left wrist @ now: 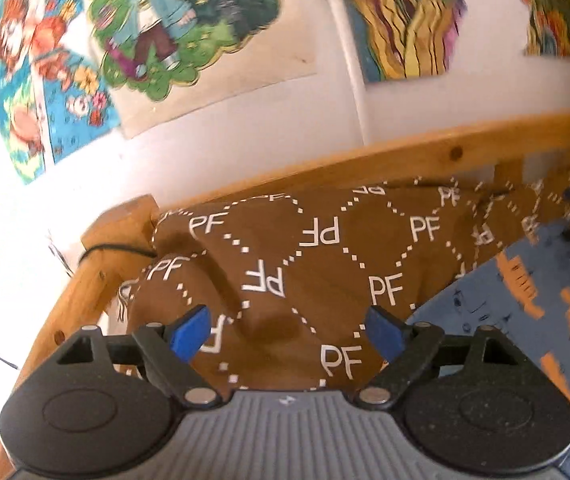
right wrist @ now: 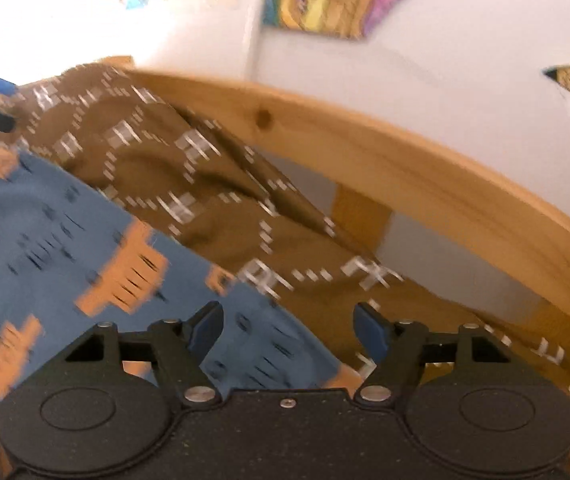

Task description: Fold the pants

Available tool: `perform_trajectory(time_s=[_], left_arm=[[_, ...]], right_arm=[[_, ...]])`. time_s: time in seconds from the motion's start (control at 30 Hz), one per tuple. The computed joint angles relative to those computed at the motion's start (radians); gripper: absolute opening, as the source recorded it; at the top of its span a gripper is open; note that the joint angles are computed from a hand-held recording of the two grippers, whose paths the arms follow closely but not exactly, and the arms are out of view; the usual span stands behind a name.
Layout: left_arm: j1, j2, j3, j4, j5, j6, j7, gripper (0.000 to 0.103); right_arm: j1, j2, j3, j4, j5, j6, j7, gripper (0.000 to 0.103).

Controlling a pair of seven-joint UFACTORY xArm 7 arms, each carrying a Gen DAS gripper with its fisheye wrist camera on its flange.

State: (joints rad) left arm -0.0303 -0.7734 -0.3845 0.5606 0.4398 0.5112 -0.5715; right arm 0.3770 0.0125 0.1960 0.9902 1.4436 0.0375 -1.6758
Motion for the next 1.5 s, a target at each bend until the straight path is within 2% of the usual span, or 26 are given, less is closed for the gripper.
perform_trajectory(time_s=[0.07,0.13,0.2,0.27,0.37,0.43,0.5,0.53,0.57,0.6,0.63,0.67,0.73,0.87,0.97,1.03,1.1,1.2,1.33,1.5], left_arm=[[-0.070,-0.013,0.075,-0.014,-0.051,0.006,0.064,0.088],[-0.119,-0.025,0.111,-0.031,-0.087,0.012,0.130,0.088],[-0.146,-0.020,0.105,-0.032,-0.104,0.058,0.187,0.086],[-0.145,0.018,0.076,-0.012,-0.097,0.115,0.227,0.081],[-0.133,0.058,0.039,0.009,-0.084,0.163,0.216,0.073],[-0.128,0.073,0.042,0.021,-0.088,0.165,0.189,0.064],[-0.125,0.083,0.054,0.036,-0.093,0.177,0.176,0.047],[-0.125,0.093,0.061,0.048,-0.095,0.188,0.178,0.043],[-0.136,0.097,0.075,0.055,-0.103,0.202,0.193,0.035],[-0.148,0.095,0.083,0.051,-0.105,0.205,0.210,0.025],[-0.157,0.096,0.084,0.051,-0.102,0.205,0.226,0.019],[-0.164,0.097,0.081,0.049,-0.095,0.202,0.241,0.010],[-0.164,0.088,0.049,0.043,-0.063,0.207,0.244,0.005],[-0.162,0.025,-0.020,0.006,0.043,0.200,0.253,0.004],[-0.195,-0.075,-0.025,-0.059,0.070,0.159,0.268,0.004],[-0.218,-0.149,-0.037,-0.107,0.085,0.127,0.287,0.004],[-0.267,-0.240,-0.041,-0.159,0.079,0.112,0.323,0.004],[-0.343,-0.352,-0.068,-0.211,0.052,0.137,0.379,0.004],[-0.508,-0.492,-0.099,-0.277,-0.017,0.241,0.475,0.004],[-0.716,-0.607,-0.142,-0.342,-0.122,0.409,0.557,0.004]], right_arm=[[0.005,-0.001,0.004,-0.002,-0.089,0.036,0.073,0.084],[0.022,0.025,0.015,0.002,-0.265,0.025,0.212,0.084],[0.028,0.060,0.013,0.020,-0.463,0.038,0.375,0.084],[0.024,0.082,0.021,0.039,-0.574,0.056,0.484,0.082],[-0.003,0.115,0.041,0.091,-0.644,0.124,0.553,0.066],[0.001,0.139,0.023,0.121,-0.789,0.179,0.669,0.057],[0.009,0.149,0.005,0.138,-0.926,0.222,0.772,0.047],[0.003,0.145,0.009,0.135,-0.954,0.232,0.789,0.040],[-0.002,0.138,0.013,0.126,-0.982,0.229,0.811,0.035],[-0.005,0.131,0.014,0.114,-1.015,0.221,0.844,0.019],[-0.002,0.121,0.007,0.100,-1.061,0.219,0.895,0.005],[-0.008,0.109,0.013,0.079,-1.072,0.197,0.912,0.004],[-0.021,0.063,0.040,0.014,-1.039,0.137,0.888,0.001],[0.022,-0.062,0.048,-0.146,-0.986,-0.024,0.887,0.000],[0.073,-0.201,0.044,-0.299,-0.968,-0.141,0.938,0.000],[0.069,-0.320,0.079,-0.406,-0.965,-0.181,0.993,0.000],[0.041,-0.456,0.145,-0.512,-0.959,-0.189,1.049,0.000],[0.001,-0.663,0.266,-0.645,-0.944,-0.153,1.150,0.000],[0.007,-0.978,0.416,-0.780,-0.932,0.005,1.317,0.000],[0.126,-1.295,0.578,-0.872,-0.958,0.292,1.556,0.000]])
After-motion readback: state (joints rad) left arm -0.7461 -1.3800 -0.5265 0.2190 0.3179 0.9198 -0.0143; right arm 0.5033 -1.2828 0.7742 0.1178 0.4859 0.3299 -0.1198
